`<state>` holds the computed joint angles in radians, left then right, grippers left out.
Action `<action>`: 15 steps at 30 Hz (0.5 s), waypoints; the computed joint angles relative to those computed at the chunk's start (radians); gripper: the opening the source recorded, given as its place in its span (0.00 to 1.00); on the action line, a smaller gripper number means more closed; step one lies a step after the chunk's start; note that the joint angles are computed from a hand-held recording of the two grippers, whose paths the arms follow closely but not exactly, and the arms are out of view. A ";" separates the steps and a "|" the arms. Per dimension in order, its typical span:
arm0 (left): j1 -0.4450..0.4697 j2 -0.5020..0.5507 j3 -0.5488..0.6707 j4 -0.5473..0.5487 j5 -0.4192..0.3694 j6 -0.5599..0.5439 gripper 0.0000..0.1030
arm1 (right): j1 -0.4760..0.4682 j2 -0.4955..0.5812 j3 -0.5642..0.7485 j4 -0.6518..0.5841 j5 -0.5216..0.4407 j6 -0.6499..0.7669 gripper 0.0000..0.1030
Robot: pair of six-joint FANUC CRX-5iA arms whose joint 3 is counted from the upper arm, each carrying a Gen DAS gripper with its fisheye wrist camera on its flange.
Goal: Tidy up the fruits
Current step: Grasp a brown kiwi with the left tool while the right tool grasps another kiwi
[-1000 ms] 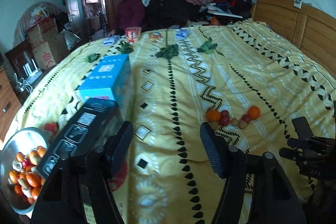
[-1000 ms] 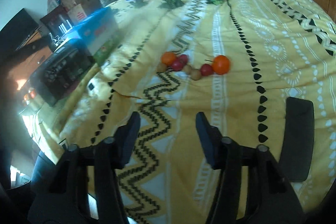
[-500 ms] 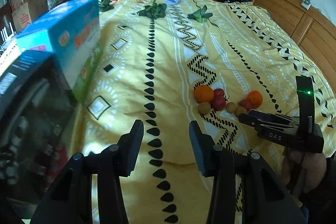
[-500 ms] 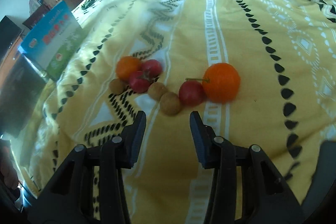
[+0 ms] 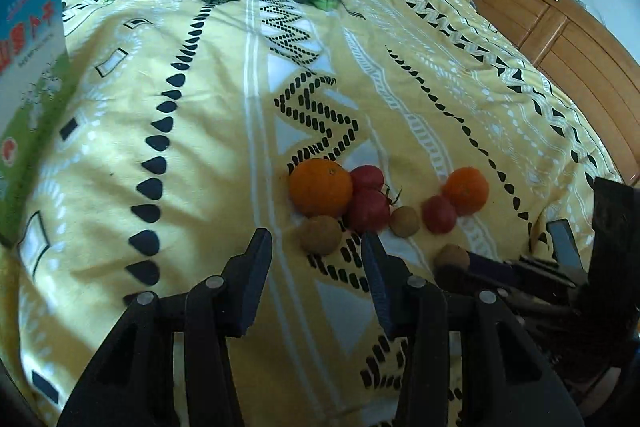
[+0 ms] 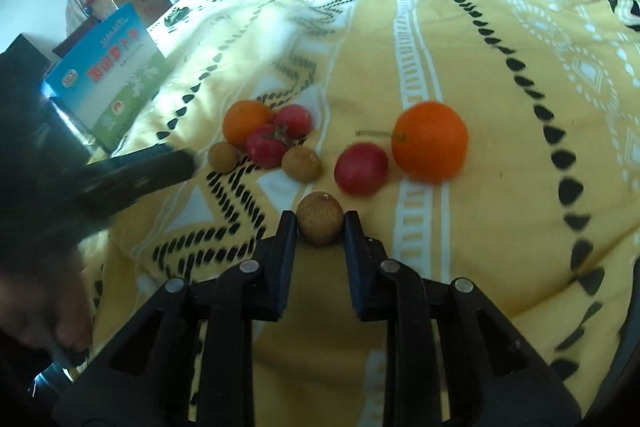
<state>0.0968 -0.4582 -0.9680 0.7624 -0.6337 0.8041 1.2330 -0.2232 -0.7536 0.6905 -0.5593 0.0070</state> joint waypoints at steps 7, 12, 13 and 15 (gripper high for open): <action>-0.044 0.079 0.031 -0.037 0.049 0.033 0.40 | -0.011 -0.002 -0.008 -0.008 0.024 -0.002 0.24; -0.055 0.065 0.038 -0.082 0.066 0.063 0.23 | -0.010 0.005 -0.001 -0.006 0.019 -0.002 0.24; -0.052 0.046 0.033 -0.088 0.067 0.070 0.23 | -0.006 0.006 0.003 -0.005 0.008 0.001 0.24; -0.040 -0.010 0.035 -0.131 0.060 0.107 0.23 | 0.004 0.006 0.014 -0.007 -0.011 0.009 0.24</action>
<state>0.0565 -0.4679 -0.9333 0.6314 -0.5733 0.9114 1.2367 -0.2175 -0.7400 0.6835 -0.5703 0.0165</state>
